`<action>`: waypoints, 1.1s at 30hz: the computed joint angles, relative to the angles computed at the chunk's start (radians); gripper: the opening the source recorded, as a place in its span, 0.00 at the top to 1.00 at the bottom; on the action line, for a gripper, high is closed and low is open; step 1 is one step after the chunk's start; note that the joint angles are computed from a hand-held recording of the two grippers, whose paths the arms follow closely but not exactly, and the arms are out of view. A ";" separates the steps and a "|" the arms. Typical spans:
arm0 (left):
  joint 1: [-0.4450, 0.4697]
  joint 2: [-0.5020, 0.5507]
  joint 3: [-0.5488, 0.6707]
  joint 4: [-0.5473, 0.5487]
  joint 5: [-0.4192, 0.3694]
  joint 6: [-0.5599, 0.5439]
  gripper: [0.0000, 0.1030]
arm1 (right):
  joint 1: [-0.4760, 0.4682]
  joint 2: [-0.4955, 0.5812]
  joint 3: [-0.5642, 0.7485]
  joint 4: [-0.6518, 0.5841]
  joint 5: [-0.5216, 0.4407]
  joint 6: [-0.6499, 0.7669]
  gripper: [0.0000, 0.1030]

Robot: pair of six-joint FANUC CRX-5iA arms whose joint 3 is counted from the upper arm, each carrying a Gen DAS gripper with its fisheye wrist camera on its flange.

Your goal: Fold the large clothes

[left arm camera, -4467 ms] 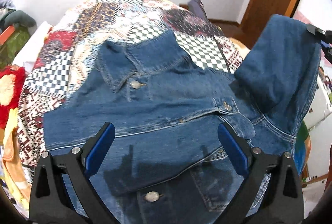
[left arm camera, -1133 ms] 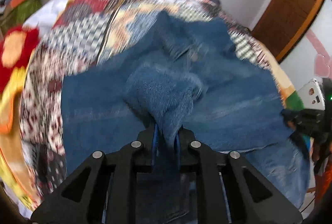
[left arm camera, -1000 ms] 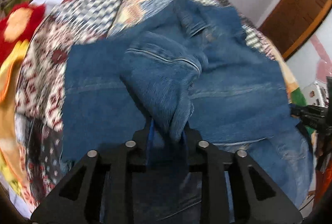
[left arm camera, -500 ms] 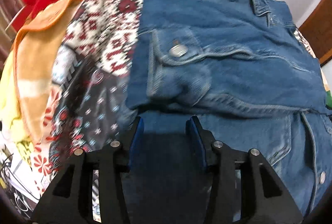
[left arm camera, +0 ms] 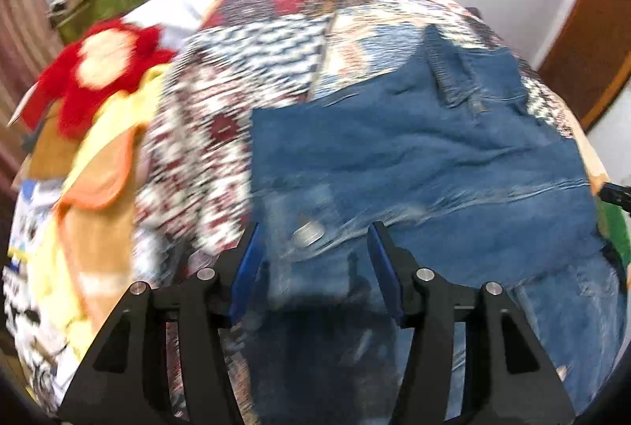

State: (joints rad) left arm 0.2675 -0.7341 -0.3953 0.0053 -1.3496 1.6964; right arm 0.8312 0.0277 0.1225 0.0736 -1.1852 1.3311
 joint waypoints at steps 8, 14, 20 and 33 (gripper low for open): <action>-0.174 0.192 0.005 -0.007 0.095 0.049 0.40 | 0.081 0.106 0.015 0.092 -0.014 0.100 0.89; -0.171 0.152 -0.027 -0.041 0.112 0.040 0.23 | 0.062 0.094 -0.002 0.068 0.018 0.137 0.88; -0.174 0.105 -0.048 -0.083 0.084 0.067 0.14 | 0.122 0.038 -0.187 0.378 0.143 -0.042 0.22; 0.027 0.032 -0.003 -0.072 0.016 -0.016 0.15 | -0.026 0.006 -0.066 0.094 0.083 -0.023 0.22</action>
State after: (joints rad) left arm 0.2947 -0.7020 -0.3981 -0.0669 -1.3334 1.6803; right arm 0.8053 0.0338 0.0565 0.1677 -1.1027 1.3084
